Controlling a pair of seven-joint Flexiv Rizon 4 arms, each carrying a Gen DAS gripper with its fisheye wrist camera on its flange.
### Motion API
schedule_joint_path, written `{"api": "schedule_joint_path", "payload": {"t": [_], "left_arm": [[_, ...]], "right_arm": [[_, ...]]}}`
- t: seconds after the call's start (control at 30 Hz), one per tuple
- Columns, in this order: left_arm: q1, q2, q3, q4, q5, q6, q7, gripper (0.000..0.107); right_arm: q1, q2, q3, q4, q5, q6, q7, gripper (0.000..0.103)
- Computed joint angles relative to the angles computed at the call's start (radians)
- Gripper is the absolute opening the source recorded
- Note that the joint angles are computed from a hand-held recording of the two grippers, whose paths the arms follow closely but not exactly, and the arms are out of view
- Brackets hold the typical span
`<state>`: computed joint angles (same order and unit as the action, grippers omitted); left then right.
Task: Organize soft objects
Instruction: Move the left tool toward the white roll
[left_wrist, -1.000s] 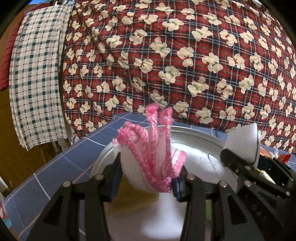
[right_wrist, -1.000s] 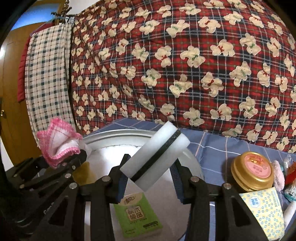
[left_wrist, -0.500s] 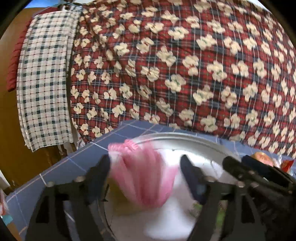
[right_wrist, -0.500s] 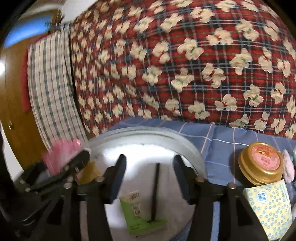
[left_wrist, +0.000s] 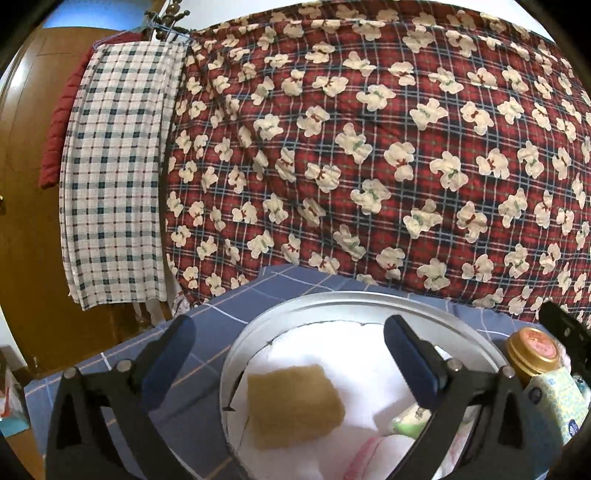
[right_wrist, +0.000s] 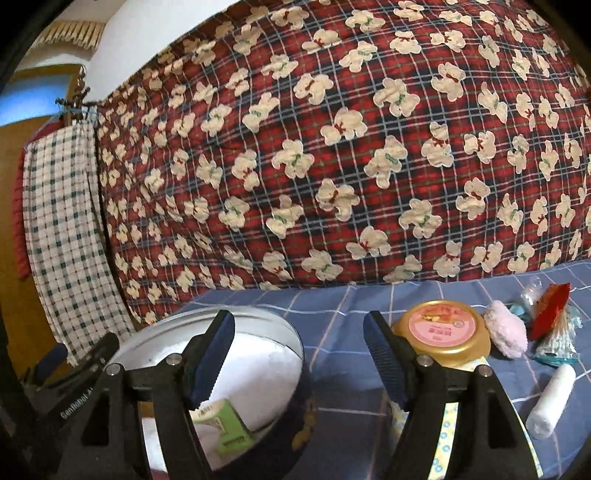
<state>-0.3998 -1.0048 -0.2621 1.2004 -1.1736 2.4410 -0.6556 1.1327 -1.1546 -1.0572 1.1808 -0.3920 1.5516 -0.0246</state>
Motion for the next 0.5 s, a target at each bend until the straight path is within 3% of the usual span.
{"api": "schedule_joint_path", "payload": {"t": [0.13,0.27,0.37,0.5], "left_arm": [[-0.002,-0.001,0.004,0.002,0.014,-0.002,0.001,0.103],[-0.01,0.005,0.014,0.024,0.048,-0.003,-0.019,0.103],[-0.003,0.031,0.016,0.087,0.114,-0.027,-0.102,0.103],[-0.041,0.028,0.042,0.073,0.096,-0.05,-0.086,0.103]], "right_arm": [[-0.007,0.032,0.054,0.019,-0.034,-0.017,-0.041,0.074],[0.019,0.043,0.032,0.078,-0.017,0.015,-0.038,0.074],[0.04,0.055,0.023,0.122,0.004,0.016,-0.062,0.074],[0.066,0.079,0.017,0.191,0.031,0.018,-0.091,0.074]]}}
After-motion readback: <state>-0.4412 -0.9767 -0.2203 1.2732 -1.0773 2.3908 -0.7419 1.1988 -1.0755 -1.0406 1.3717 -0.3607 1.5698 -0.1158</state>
